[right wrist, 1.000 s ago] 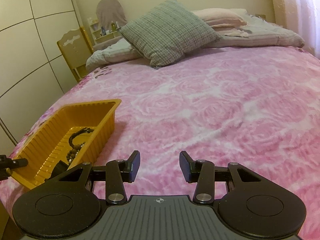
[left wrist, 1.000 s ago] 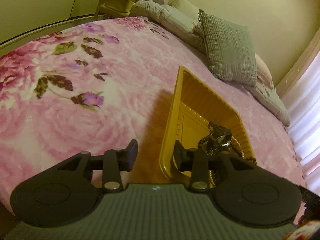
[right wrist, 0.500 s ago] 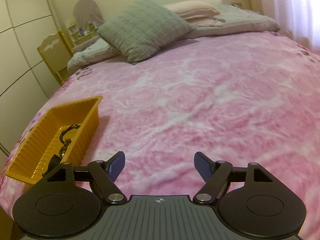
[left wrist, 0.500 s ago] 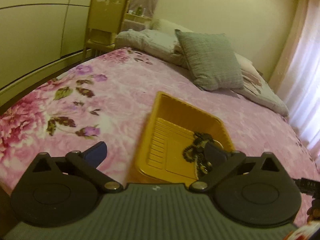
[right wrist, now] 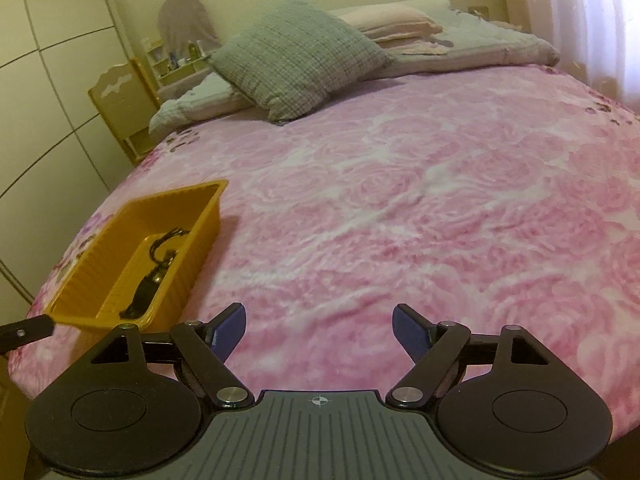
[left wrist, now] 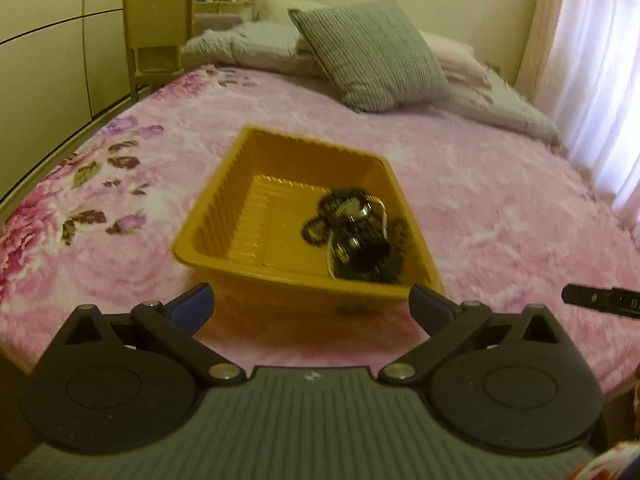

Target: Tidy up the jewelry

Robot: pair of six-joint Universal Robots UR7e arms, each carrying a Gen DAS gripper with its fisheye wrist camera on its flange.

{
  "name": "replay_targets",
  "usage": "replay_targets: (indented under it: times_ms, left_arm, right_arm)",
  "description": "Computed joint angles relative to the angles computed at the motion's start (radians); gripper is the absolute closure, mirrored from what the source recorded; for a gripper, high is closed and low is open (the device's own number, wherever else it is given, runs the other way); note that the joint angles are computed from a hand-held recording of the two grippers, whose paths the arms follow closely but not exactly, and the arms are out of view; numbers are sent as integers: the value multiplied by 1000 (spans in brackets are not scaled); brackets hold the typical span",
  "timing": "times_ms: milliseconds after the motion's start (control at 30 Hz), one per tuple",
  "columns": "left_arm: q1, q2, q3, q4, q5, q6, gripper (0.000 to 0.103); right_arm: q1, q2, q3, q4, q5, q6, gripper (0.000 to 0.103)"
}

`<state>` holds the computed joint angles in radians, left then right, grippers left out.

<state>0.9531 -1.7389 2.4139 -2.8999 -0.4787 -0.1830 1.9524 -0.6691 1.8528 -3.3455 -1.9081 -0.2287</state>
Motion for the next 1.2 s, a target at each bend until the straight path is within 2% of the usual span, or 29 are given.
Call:
replay_targets:
  times_ms: [133, 333, 867, 1200]
  left_arm:
    - [-21, -1, 2, 106, -5, -89, 1]
    - [-37, 11, 5, 189, -33, -152, 1]
    - [-78, 31, 20, 316, -4, -224, 1]
    - [-88, 49, 36, 317, -13, -264, 1]
  right_arm:
    - [10, -12, 33, -19, -19, -23, 23]
    - [18, -31, 67, -8, -51, -34, 23]
    - [57, -58, 114, 45, -98, -10, 23]
    - [59, -56, 119, 81, -103, 5, 23]
